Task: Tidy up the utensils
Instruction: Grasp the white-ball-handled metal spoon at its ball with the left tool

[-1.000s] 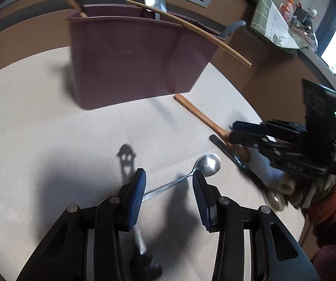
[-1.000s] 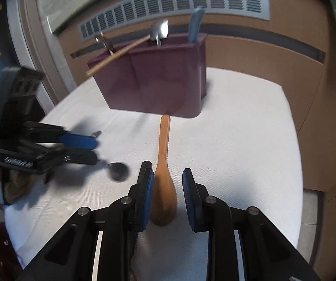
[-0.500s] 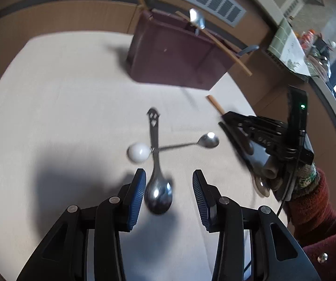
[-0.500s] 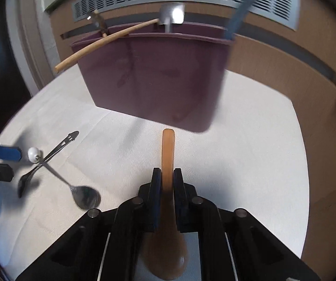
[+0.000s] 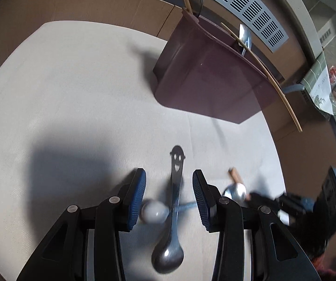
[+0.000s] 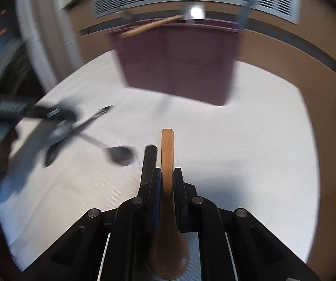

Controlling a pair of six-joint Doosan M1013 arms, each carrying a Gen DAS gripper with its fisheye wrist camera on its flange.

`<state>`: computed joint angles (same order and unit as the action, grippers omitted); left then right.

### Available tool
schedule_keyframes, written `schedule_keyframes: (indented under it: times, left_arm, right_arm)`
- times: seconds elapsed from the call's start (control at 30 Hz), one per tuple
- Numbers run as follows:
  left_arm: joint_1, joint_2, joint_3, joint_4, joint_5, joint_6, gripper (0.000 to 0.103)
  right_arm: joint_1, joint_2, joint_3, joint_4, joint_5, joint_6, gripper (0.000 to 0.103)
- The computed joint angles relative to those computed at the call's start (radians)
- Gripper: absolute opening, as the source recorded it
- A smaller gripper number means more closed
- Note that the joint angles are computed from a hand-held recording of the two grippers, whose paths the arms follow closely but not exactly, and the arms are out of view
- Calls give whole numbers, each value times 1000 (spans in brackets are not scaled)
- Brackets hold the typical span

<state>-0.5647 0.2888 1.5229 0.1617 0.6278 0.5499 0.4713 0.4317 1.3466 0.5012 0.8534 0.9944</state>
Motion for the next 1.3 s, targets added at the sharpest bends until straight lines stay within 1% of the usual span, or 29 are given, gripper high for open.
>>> schedule_keyframes:
  times: [0.13,0.2,0.27,0.33,0.43,0.47,0.5,0.57,0.63,0.73,0.87,1.1,1.17,1.23,1.3]
  left_arm:
    - [-4,-3,-8,15,40,-19,43]
    - [-14,-21,4,49,62,-61,43]
    - [-19,-43,23,43,62,-68,43]
    - [-14,-64,49,-39,41,-24,43]
    - [0,-69,68,-200,21,72,43]
    - [3,-62,64,-232,21,99,43]
    - [3,-56,59,-231,25,95,42]
    - [-1,-47,47,-191,17,61,42]
    - [3,-34,30,-180,14,52,42]
    - [3,-12,6,-114,13,-7,42]
    - [-7,22,-42,-1,53,-81,42]
    - [-55,78,-119,265,189,-212,41]
    - [-65,86,-127,312,218,-231,38]
    - [-72,91,-131,339,241,-228,31]
    - [-73,82,-117,344,227,-217,29]
  right_arm:
    - [19,-18,26,58,28,-102,9]
    - [24,-24,35,77,36,-129,9]
    - [28,-28,39,67,24,-129,9]
    - [23,-26,36,69,25,-110,9]
    - [21,-27,36,25,-10,-53,9]
    - [22,-26,35,13,-18,-38,9]
    - [20,-26,35,2,-27,-15,9]
    - [18,-28,37,-21,-45,15,9]
    - [21,-31,41,-61,-67,52,9]
    - [19,-38,49,-94,-78,85,10]
    - [21,-34,47,-110,-82,94,11]
    - [34,-29,40,-152,-89,110,12]
    - [33,-27,36,-145,-83,109,14]
    - [30,-18,22,-129,-67,111,16]
    - [30,-6,5,-117,-54,113,17]
